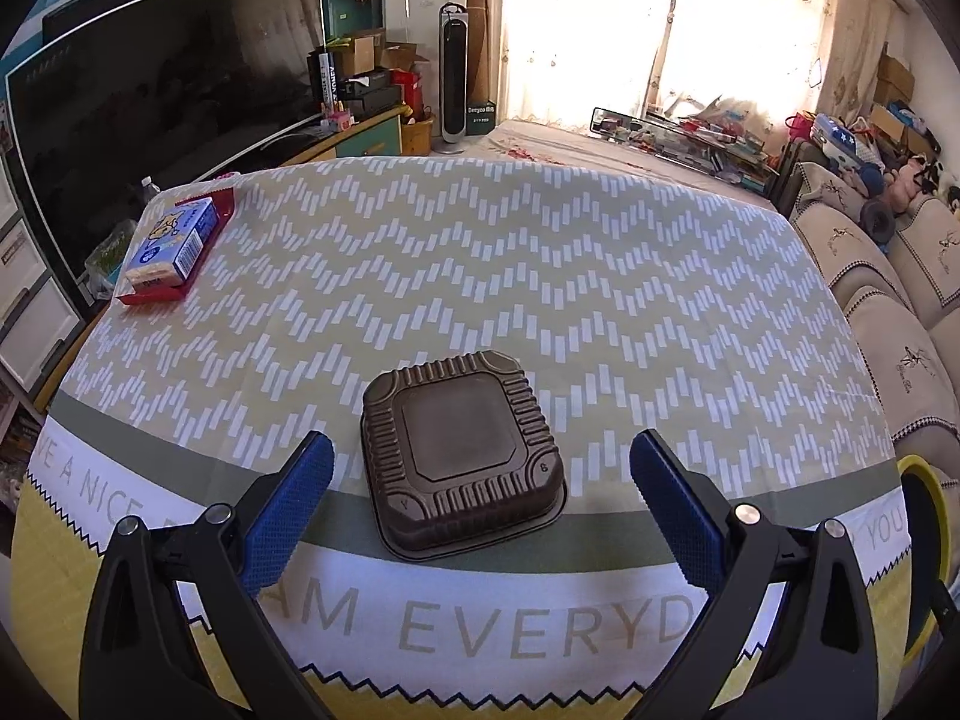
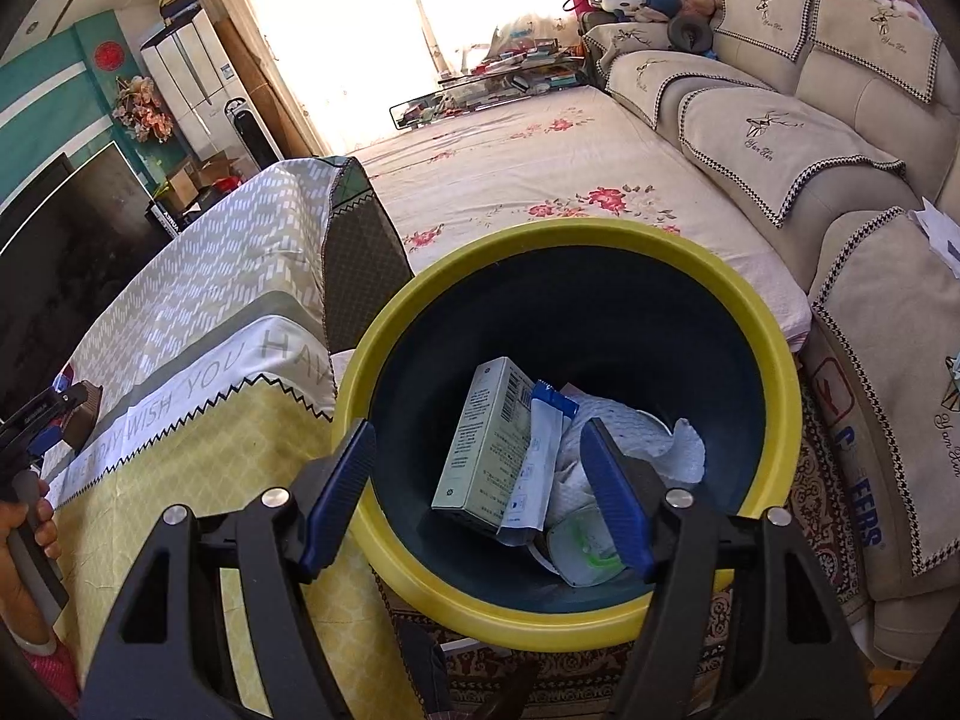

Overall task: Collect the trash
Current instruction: 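Grasp the dark brown square box with the left tool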

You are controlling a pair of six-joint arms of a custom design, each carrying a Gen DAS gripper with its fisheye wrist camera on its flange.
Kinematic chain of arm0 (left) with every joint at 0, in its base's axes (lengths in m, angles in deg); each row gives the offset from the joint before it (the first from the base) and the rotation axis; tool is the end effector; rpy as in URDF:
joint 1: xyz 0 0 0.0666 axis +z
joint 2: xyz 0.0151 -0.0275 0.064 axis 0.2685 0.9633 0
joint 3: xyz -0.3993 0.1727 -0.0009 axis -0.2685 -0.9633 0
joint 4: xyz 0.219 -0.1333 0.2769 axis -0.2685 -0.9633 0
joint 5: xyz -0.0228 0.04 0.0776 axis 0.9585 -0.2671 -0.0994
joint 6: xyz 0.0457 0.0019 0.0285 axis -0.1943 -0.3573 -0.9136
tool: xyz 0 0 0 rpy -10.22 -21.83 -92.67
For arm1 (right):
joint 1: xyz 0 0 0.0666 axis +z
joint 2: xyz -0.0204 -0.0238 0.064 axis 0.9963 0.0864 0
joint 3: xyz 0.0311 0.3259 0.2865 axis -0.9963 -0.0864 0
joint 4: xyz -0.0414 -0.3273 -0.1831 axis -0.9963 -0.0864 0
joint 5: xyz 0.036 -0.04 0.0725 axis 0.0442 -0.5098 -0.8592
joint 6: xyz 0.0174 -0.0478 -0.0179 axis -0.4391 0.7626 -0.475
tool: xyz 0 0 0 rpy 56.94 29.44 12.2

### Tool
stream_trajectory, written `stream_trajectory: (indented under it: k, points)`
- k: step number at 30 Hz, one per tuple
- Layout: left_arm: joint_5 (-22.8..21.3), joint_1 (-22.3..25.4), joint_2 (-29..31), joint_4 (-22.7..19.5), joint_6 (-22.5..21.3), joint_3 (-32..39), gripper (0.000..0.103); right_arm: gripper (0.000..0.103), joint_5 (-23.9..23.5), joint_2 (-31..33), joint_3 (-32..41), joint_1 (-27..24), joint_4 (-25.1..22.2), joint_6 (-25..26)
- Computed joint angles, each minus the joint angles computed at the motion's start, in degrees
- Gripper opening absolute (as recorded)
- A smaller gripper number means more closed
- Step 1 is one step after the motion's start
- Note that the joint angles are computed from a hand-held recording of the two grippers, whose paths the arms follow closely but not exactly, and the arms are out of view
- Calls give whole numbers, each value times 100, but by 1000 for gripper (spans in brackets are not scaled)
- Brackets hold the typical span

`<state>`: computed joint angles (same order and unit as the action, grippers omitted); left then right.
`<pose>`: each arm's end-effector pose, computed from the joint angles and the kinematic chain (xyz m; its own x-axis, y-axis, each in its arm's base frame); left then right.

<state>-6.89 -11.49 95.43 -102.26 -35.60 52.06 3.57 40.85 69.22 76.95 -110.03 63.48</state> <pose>0.4366 -0.2035 0.4996 -0.6809 -0.3339 -0.6518 -0.4225 0.9061 -0.0228 0.4019 -0.0463 0.4663 -0.7707 0.1939 -0.6070 0.0059 0.9547 0.2975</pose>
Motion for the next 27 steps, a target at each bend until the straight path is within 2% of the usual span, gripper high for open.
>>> stream_trajectory:
  k: [2,9,18,27]
  points:
    - [6,31,18,-2,23,4,97,67,-3,22,-1,14,-7,4]
    - [49,121,74,7,56,4,83,67,-49,42,-2,22,-9,23]
    - [137,150,115,62,17,35,63,67,-72,64,-25,-3,-3,12]
    - [131,149,139,61,-24,62,61,67,-86,80,-18,16,-24,22]
